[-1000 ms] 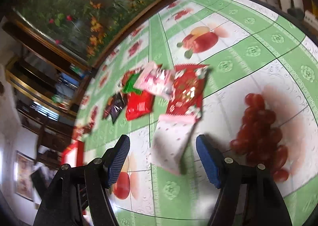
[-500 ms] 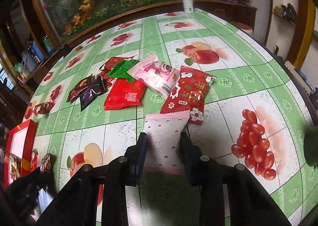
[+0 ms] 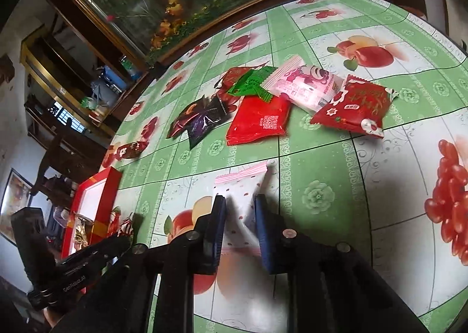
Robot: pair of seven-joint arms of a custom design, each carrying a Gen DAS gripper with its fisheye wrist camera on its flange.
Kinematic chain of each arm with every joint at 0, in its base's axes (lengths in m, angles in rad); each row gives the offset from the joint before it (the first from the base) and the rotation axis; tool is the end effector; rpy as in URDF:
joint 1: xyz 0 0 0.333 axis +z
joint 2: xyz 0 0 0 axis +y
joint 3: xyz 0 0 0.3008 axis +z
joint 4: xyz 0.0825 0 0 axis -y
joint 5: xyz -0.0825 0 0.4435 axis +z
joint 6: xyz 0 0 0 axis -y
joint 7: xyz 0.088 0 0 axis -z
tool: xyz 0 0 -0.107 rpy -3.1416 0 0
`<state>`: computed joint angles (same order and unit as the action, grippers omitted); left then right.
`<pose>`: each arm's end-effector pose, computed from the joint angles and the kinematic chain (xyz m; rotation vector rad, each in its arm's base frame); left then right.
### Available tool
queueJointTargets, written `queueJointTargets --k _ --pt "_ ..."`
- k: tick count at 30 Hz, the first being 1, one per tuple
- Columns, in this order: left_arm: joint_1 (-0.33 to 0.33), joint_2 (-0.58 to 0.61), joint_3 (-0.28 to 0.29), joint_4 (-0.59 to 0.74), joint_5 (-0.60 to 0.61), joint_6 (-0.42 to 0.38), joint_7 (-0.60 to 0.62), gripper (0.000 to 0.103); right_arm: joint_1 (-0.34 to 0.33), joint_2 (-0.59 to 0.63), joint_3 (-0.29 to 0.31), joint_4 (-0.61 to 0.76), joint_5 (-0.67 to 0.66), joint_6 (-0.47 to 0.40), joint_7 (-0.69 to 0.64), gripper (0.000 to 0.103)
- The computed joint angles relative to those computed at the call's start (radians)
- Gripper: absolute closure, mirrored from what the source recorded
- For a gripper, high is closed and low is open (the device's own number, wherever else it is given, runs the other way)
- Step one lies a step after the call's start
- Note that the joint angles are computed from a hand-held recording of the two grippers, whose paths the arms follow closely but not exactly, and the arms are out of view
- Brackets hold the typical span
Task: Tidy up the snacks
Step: 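Grasp the red-white patterned packet with the left gripper while the right grasps the pink packet, then carry both packets to the red box and release them inside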
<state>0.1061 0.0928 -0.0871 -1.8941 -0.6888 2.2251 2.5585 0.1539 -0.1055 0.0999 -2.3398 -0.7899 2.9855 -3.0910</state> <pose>0.6629 -0.0062 0.4448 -1.3661 2.5982 -0.9697 0.5441 0.1931 0.3973 -1.0774 2.1099 -0.3765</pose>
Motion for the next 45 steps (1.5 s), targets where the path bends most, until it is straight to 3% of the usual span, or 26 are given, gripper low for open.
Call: queueJointTargets --k 5,8,12,17,23,34,41,45 --pt "0.014 0.019 0.006 0.031 -0.010 -0.056 -0.021 0.081 0.004 0.018 -0.004 0.011 0.018 0.025 -0.021 0.083" --pt "0.009 -0.003 0.002 0.002 0.004 -0.018 -0.011 0.082 0.019 0.017 -0.007 0.015 0.046 0.000 -0.069 0.082" --pt "0.002 -0.020 0.002 -0.019 0.011 0.001 0.006 0.083 0.040 0.018 -0.002 0.037 0.070 -0.075 -0.124 0.080" --pt "0.001 -0.030 0.009 -0.027 0.011 -0.008 0.011 0.083 0.082 0.048 0.006 0.108 0.088 -0.227 -0.224 0.072" --pt "0.006 -0.043 0.015 -0.040 0.001 -0.011 0.022 0.083 0.109 0.058 -0.002 0.132 0.064 -0.276 -0.225 0.081" --pt "0.015 -0.106 0.040 -0.081 -0.071 0.007 0.090 0.083 0.111 0.059 -0.010 0.127 0.128 -0.149 -0.223 0.091" --pt "0.037 -0.128 0.069 -0.074 -0.127 0.019 0.118 0.083 0.137 0.109 -0.005 0.215 0.104 -0.148 -0.219 0.092" --pt "0.059 -0.121 0.086 -0.055 -0.144 0.049 0.116 0.083 0.161 0.165 -0.008 0.300 0.152 -0.132 -0.291 0.092"
